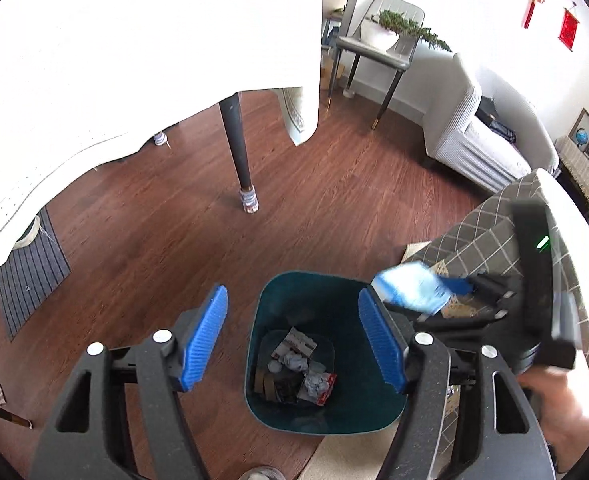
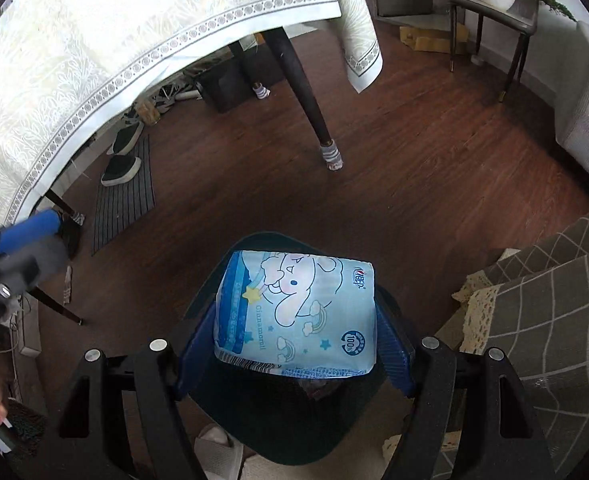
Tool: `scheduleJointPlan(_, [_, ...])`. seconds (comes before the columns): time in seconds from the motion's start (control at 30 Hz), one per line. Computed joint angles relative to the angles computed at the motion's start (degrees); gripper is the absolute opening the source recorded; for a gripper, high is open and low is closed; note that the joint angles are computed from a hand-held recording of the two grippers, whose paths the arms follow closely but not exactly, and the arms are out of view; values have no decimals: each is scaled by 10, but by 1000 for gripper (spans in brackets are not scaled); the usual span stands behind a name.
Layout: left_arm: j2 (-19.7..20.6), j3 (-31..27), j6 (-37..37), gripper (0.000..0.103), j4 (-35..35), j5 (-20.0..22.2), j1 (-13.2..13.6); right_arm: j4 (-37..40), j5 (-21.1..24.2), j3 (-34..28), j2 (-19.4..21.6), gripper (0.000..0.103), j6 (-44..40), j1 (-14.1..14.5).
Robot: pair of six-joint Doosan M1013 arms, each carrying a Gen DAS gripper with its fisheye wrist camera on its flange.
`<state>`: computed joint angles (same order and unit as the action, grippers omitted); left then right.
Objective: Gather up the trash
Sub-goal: 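Lower the blue pack into the teal bin and open the right tool, then lift both open tools away from the bin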
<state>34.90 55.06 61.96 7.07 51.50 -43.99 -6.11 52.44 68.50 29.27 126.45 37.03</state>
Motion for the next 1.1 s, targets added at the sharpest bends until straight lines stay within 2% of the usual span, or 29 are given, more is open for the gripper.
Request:
scheduleJointPlan(0.1, [-4, 2, -2, 67, -14, -16, 3, 7, 32, -15, 17, 73, -26, 3])
scheduleJointPlan(0.17, [-6, 2, -1, 61, -18, -22, 4, 9, 48, -19, 24, 73, -38, 7])
scheduleJointPlan(0.3, [-13, 5, -1, 54, -4, -34, 0, 17, 77, -24, 34, 74, -55, 11])
scheduleJointPlan(0.47, [-19, 4, 20, 51, -12, -51, -3, 10, 102, -28, 41, 75, -62, 16])
scheduleJointPlan(0.63, [-22, 1, 21, 51, -6, -61, -8, 10, 108, -23, 40, 85, -66, 22])
scheduleJointPlan(0.83, [-16, -12, 13, 51, -15, -64, -11, 14, 111, -10, 31, 86, -83, 23])
scheduleJointPlan(1.1, [-9, -38, 15, 52, -7, -61, -24, -5, 69, 28, -6, 86, -59, 24])
